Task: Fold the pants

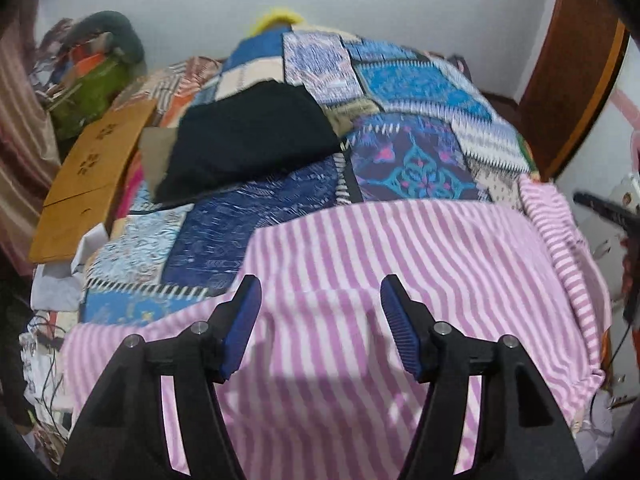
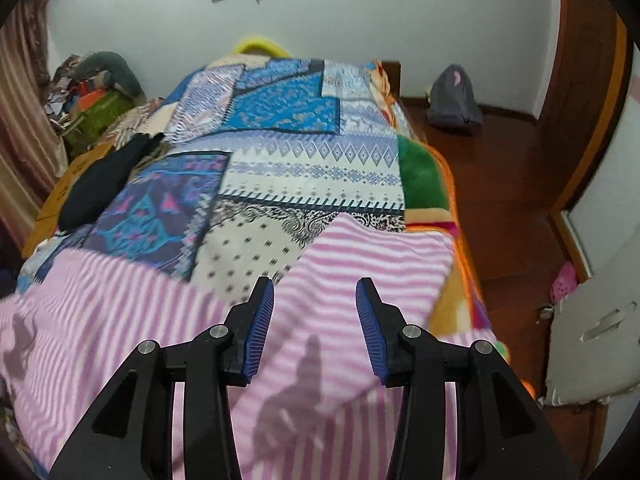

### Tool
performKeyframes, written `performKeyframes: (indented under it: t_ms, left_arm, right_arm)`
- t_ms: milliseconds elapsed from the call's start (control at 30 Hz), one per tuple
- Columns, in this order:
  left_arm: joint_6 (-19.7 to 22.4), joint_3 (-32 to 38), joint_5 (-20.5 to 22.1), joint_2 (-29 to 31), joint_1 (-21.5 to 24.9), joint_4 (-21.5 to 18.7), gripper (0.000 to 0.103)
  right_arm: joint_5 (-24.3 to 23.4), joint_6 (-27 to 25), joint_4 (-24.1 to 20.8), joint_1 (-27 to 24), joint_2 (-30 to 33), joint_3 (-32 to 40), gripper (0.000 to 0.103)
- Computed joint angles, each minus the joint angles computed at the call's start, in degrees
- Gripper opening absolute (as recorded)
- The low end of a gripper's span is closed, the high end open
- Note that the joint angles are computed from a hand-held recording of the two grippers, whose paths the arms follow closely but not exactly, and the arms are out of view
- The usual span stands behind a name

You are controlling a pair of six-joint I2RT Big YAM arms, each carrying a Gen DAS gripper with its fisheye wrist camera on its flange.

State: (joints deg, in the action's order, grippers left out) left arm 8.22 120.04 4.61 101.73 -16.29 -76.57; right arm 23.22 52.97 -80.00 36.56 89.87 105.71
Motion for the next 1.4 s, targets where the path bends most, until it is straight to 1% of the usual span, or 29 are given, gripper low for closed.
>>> performKeyframes:
  t_ms: [67, 167, 267, 300, 333, 400, 467, 500, 533, 567, 600, 633, 700, 800, 900, 1067, 1133, 1200, 1267, 1333, 1400]
  left_arm:
    - [0.13, 0.95, -0.72, 1.66, -0.45, -0.8, 0.064]
    - [-0.41, 2.28, -0.49, 4.1, -0.58, -2.52, 0.064]
    - [-0.52, 1.65, -0.98, 5.04, -0.65, -2.95, 0.066]
    - [-0.83, 0.81, -1.05, 4.86, -0.65, -2.18, 0.072]
    - [-1.56, -0.72, -1.68, 4.16, -0.63, -0.3, 0.079]
    - [-1.99, -1.57, -2.16, 3.89, -0.6, 0.92, 0.082]
    - [-2.49, -1.65, -1.36, 3.95, -0.32, 0.86, 0.082]
    - [-2.63, -1.25, -1.18, 4.17, -0.24, 0.48, 0.082]
    - [-2.63, -0.56, -1.2, 4.53, -0.24, -0.12, 0.082]
    - [-2.53, -0.14, -1.52, 4.69, -0.32, -0.57, 0.082]
    - [-2.45, 0.31, -1.89, 4.85, -0.44, -0.94, 0.082]
    - [-2.38, 0.72, -2.52, 4.89, -0.66, -1.35, 0.082]
    - [-2.03, 1.33, -2.77, 4.64, -1.23, -2.05, 0.082]
    - [-1.2, 1.68, -1.82, 3.33, -2.61, -2.66, 0.082]
    - [-0.81, 1.58, -0.39, 1.52, -4.79, -2.85, 0.082]
    - [-1.35, 2.04, 3.46, 0.11, -10.09, -5.03, 0.082]
    - [-1.58, 1.29, 4.66, -0.46, -12.38, -5.45, 0.082]
    - [-1.84, 0.3, 5.59, -0.87, -14.96, -5.69, 0.082]
    - [-2.12, -1.3, 6.66, -1.39, -17.68, -5.69, 0.082]
    - [-2.04, -2.64, 7.43, -1.78, -19.49, -5.55, 0.082]
    - [-1.71, -4.28, 7.2, -2.36, -21.61, -4.95, 0.082]
  right_arm:
    - [-2.24, -1.04, 1.02, -2.33, 1.48, 0.07, 0.039]
    - [-4.76, -3.52, 1.39, -5.05, 4.46, 1.09, 0.039]
    - [-7.55, -4.86, 1.39, -6.95, 7.0, 1.91, 0.039]
    - [-9.07, -5.32, 1.45, -7.56, 7.75, 2.03, 0.039]
    - [-10.53, -5.64, 1.3, -8.15, 8.56, 2.1, 0.039]
    - [-11.99, -5.55, 1.73, -8.85, 9.39, 1.45, 0.039]
    - [-11.4, -5.8, 2.52, -8.89, 9.39, 0.61, 0.039]
    - [-11.05, -5.87, 2.7, -8.82, 9.26, 0.35, 0.033]
    - [-10.25, -5.69, 2.33, -8.66, 9.14, 0.25, 0.024]
    - [-9.82, -5.85, 1.81, -8.57, 8.96, 0.19, 0.022]
    - [-10.17, -6.05, 2.28, -8.63, 8.36, -0.42, 0.017]
    - [-10.84, -6.11, 3.01, -9.04, 7.45, -1.36, 0.009]
    - [-12.13, -5.28, 4.02, -9.61, 5.35, -2.73, 0.008]
    - [-8.97, -4.15, 3.95, -8.86, 1.2, -4.12, 0.008]
    - [-5.44, -2.36, 2.72, -7.35, -3.79, -5.27, 0.008]
    - [-0.23, 1.89, -0.73, -3.7, -11.51, -6.82, 0.007]
    - [1.42, 3.45, -2.0, -2.18, -13.2, -7.22, 0.007]
    - [2.92, 5.9, -3.26, -0.31, -15.51, -8.56, 0.007]
    - [3.44, 8.49, -4.01, 1.4, -17.9, -10.67, 0.007]
    - [4.19, 11.6, -5.13, 3.34, -19.9, -12.91, 0.007]
    - [4.91, 15.54, -6.33, 5.84, -22.0, -15.46, 0.007]
